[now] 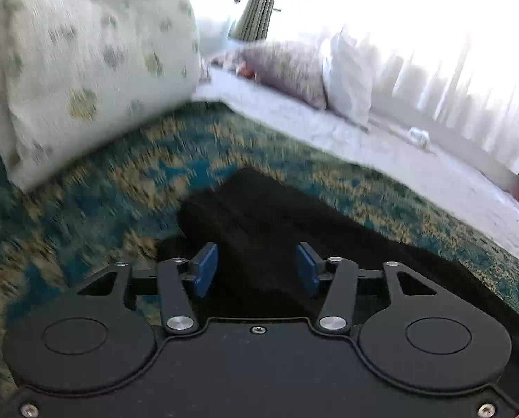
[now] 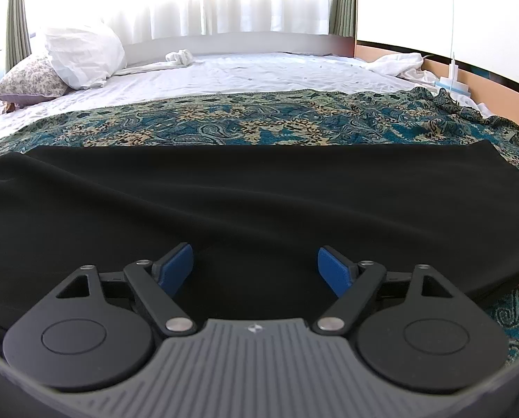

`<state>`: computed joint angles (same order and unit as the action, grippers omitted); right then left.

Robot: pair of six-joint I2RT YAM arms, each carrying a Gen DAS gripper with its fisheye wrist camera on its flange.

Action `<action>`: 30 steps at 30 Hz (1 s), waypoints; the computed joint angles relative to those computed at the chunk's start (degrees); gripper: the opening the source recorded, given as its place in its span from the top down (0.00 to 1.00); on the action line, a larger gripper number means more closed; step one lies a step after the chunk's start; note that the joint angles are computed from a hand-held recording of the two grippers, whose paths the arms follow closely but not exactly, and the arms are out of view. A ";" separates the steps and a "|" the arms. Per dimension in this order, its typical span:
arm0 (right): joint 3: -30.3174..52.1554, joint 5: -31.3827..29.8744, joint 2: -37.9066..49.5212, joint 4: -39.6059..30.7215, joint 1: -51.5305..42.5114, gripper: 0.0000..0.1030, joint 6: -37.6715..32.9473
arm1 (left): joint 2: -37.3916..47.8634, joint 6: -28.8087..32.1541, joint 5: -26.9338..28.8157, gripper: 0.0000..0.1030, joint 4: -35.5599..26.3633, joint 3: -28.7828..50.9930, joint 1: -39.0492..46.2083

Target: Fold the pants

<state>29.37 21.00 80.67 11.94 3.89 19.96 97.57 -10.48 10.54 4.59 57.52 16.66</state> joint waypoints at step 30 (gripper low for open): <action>13.91 1.18 12.46 3.98 32.57 0.35 -17.16 | -1.59 -2.85 1.84 0.95 -7.94 3.68 1.25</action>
<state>43.28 22.18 93.13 15.91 36.45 2.80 95.98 -13.33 12.38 -3.34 61.19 17.91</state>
